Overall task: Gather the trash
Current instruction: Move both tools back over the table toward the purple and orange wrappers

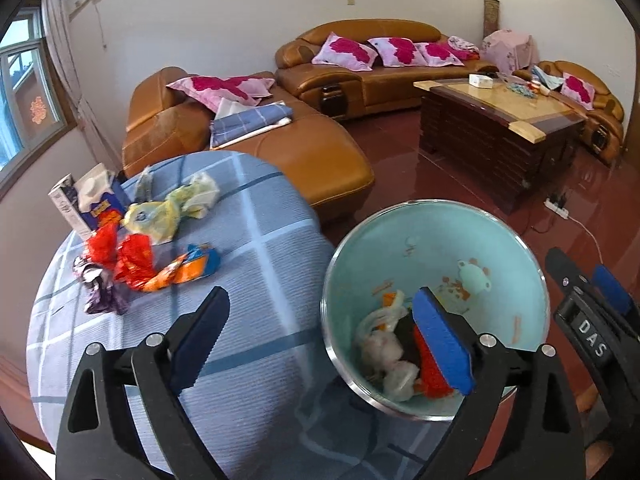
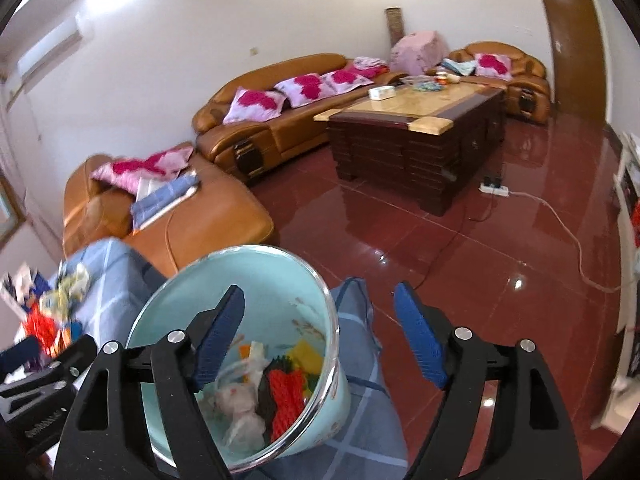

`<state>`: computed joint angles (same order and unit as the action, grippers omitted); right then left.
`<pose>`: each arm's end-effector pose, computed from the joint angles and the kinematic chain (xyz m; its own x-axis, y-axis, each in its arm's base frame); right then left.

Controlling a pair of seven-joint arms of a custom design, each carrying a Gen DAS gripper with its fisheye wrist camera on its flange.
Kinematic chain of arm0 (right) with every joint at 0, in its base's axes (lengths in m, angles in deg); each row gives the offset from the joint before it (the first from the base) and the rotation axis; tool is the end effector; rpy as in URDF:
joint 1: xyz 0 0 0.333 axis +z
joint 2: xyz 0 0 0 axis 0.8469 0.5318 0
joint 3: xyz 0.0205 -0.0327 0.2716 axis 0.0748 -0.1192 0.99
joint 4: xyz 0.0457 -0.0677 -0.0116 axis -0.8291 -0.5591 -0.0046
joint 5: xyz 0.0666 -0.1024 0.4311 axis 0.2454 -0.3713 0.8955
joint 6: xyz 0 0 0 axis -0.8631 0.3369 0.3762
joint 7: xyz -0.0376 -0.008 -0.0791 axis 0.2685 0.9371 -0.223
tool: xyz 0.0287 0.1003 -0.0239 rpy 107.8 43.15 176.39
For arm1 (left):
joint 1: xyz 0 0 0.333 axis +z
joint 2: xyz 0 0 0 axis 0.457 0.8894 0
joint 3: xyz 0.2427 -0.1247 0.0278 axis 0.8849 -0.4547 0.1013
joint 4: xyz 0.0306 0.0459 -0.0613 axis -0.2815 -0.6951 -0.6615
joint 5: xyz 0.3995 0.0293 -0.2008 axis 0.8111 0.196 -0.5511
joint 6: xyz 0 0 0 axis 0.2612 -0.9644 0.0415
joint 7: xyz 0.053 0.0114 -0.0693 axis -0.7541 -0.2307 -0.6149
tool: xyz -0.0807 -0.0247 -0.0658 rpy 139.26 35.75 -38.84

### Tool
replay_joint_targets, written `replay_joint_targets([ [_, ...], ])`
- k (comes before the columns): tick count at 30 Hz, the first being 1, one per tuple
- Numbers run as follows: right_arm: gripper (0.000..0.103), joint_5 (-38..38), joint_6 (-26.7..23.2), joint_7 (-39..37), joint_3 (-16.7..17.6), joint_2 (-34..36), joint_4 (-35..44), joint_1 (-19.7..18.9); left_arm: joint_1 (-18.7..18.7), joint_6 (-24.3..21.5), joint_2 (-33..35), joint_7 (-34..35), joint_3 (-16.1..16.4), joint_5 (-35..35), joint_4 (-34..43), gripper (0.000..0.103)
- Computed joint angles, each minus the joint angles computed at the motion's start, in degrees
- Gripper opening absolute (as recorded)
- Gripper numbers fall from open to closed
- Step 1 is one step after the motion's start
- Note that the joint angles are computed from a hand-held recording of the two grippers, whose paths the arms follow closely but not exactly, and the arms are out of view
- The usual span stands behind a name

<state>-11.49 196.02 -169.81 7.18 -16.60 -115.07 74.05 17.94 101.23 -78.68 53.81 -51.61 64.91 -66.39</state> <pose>0.5121 0.2262 0.3486 -0.6540 -0.7190 -0.2352 -0.3226 0.5463 -0.7730 0.6077 -0.2230 0.3878 -0.4494 -0.8799 -0.1541 -0.5773 0.4178 -0.7015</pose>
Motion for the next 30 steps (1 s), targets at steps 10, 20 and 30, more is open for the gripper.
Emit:
replay_joint_targets([
  [10,0.084,-5.0,-6.7,-4.7,0.9,4.8,5.0,3.9,4.8,2.8,-3.9,7.1,1.5,-7.9,-5.2,0.097],
  [20,0.071,-5.7,1.9,-13.4,-1.2,10.2,11.4,5.7,9.4,0.8,-1.1,-3.9,7.1,2.8,-3.1,0.097],
  [30,0.071,3.0,14.1,-33.1,-4.9,24.5,29.8,8.2,13.9,-4.7,5.1,-7.6,8.4,2.4,5.5,0.097],
])
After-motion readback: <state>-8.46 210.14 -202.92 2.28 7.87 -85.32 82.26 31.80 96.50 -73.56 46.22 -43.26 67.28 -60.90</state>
